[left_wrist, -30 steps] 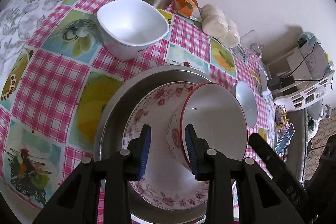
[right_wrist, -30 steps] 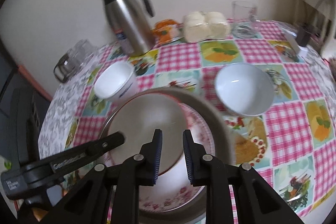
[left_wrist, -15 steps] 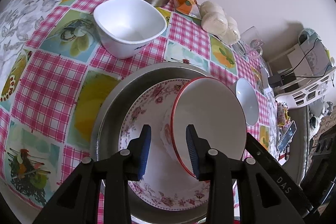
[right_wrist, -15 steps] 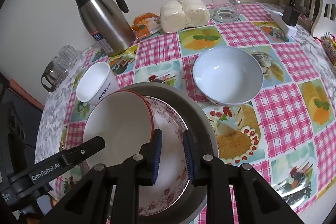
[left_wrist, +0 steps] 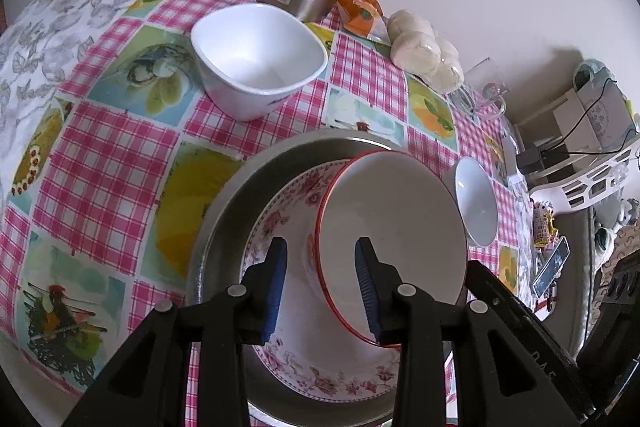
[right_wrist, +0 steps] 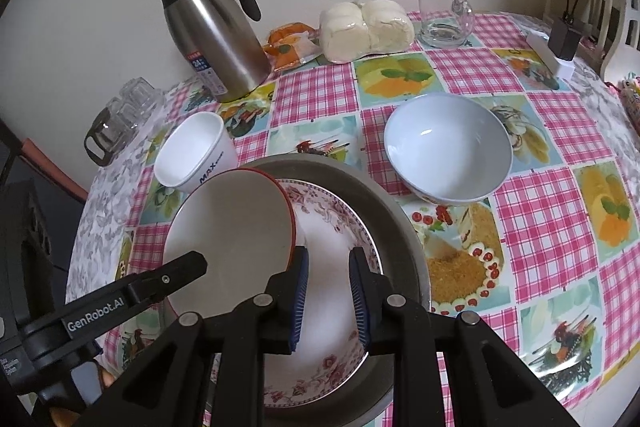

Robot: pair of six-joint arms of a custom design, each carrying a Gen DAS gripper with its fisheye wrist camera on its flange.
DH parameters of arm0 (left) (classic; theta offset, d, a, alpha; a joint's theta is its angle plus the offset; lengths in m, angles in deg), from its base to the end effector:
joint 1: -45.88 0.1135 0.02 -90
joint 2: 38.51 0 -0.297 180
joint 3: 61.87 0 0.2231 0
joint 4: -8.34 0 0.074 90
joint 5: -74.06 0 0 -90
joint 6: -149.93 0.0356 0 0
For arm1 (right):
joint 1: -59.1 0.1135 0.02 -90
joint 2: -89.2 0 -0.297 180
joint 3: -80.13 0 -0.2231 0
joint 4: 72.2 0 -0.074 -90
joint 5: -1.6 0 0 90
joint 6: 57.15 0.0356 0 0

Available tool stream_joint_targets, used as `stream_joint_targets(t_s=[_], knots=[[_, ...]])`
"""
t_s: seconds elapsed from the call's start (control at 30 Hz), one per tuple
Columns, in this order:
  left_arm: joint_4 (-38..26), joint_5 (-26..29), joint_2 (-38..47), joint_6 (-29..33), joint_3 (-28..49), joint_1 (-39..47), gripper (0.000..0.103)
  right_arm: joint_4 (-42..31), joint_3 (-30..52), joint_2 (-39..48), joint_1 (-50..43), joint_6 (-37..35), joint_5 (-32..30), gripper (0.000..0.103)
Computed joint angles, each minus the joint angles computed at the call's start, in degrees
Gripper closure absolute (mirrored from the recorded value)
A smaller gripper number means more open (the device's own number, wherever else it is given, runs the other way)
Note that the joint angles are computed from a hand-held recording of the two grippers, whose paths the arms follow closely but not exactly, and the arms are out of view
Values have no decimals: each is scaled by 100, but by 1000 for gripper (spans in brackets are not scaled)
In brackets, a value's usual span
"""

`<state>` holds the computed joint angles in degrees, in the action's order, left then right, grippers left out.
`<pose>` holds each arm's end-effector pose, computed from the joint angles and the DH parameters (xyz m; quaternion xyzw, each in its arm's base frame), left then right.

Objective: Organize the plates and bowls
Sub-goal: 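Lower the bowl onto the plate in the basin and open both tools, then move both tools away from the basin toward the white square bowl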

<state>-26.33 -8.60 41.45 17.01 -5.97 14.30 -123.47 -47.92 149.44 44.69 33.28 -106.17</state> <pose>0.1924 -0.1236 0.2216 -0.0778 0.9580 -0.2119 0.1768 0.1461 -0.0263 0.2461 0.0829 0.9506 0.1164 0.2756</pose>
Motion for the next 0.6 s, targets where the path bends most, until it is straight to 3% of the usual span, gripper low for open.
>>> stream_joint_targets(t_s=[0.1,0.2,0.23,0.37,0.43,0.6], knots=[[-128,-227,-111,0,80,-69,60,-10,52,-140,-4,8,14,78],[-291,-608,-240,-8,183,-164,51,9,94,-299,116,71,122,56],[-344,-732,-301,-2,207,-179,48,19,104,-348,204,97,205,44],[-512,-1129,-424,-25,252,-184,42,51,118,-434,560,123,434,33],[-646,-1279,-409,-45,301,-152,32,86,86,-439,633,133,468,26],[-813,-1517,-461,-107,306,-78,30,187,29,-446,719,109,578,13]])
